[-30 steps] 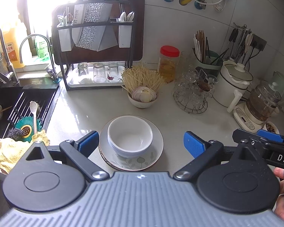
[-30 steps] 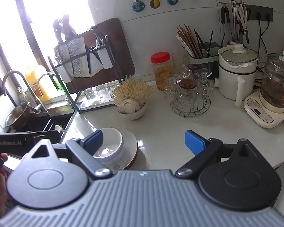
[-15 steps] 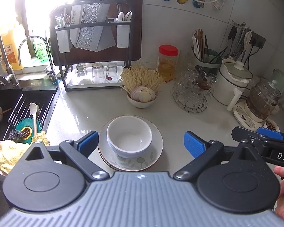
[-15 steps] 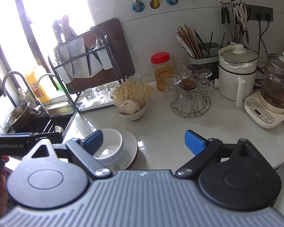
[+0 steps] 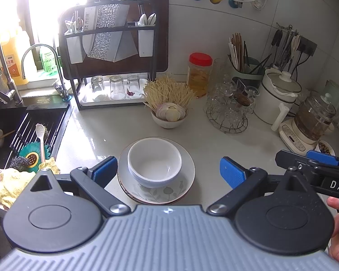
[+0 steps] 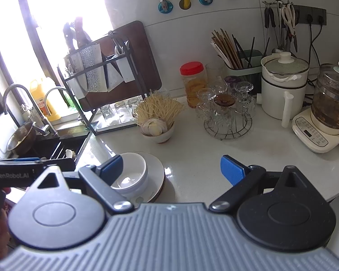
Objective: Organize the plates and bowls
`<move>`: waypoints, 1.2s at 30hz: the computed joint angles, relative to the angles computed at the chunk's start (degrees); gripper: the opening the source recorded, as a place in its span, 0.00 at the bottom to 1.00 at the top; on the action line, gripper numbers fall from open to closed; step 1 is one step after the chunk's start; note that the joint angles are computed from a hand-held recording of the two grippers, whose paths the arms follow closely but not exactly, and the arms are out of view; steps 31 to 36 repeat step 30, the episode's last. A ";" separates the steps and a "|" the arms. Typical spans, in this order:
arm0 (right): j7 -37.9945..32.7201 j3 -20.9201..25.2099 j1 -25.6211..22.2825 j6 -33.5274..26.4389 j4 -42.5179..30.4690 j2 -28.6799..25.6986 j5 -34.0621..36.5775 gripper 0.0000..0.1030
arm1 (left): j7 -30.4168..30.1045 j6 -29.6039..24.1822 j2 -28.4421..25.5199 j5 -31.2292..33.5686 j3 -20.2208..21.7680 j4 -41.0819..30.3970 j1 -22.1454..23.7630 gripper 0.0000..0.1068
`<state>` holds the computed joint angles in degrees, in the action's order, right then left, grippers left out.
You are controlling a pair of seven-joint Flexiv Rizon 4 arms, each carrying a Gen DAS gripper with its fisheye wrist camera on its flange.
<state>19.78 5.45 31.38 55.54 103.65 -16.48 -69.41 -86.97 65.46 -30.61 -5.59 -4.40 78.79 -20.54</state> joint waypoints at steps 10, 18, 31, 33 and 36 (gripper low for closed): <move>-1.23 0.32 0.47 -1.46 -0.08 0.13 1.30 0.92 | 0.28 -0.06 0.21 -0.22 -0.23 0.51 0.24 0.93; -1.30 0.16 0.56 -1.11 -0.31 -0.15 1.31 0.92 | 0.10 0.26 0.39 0.13 -0.07 0.81 0.07 0.93; -1.51 0.05 0.69 -0.59 -0.42 -0.38 1.10 0.92 | -0.38 0.34 0.62 0.30 0.08 1.25 0.12 0.93; -1.51 0.05 0.69 -0.59 -0.42 -0.38 1.10 0.92 | -0.38 0.34 0.62 0.30 0.08 1.25 0.12 0.93; -1.51 0.05 0.69 -0.59 -0.42 -0.38 1.10 0.92 | -0.38 0.34 0.62 0.30 0.08 1.25 0.12 0.93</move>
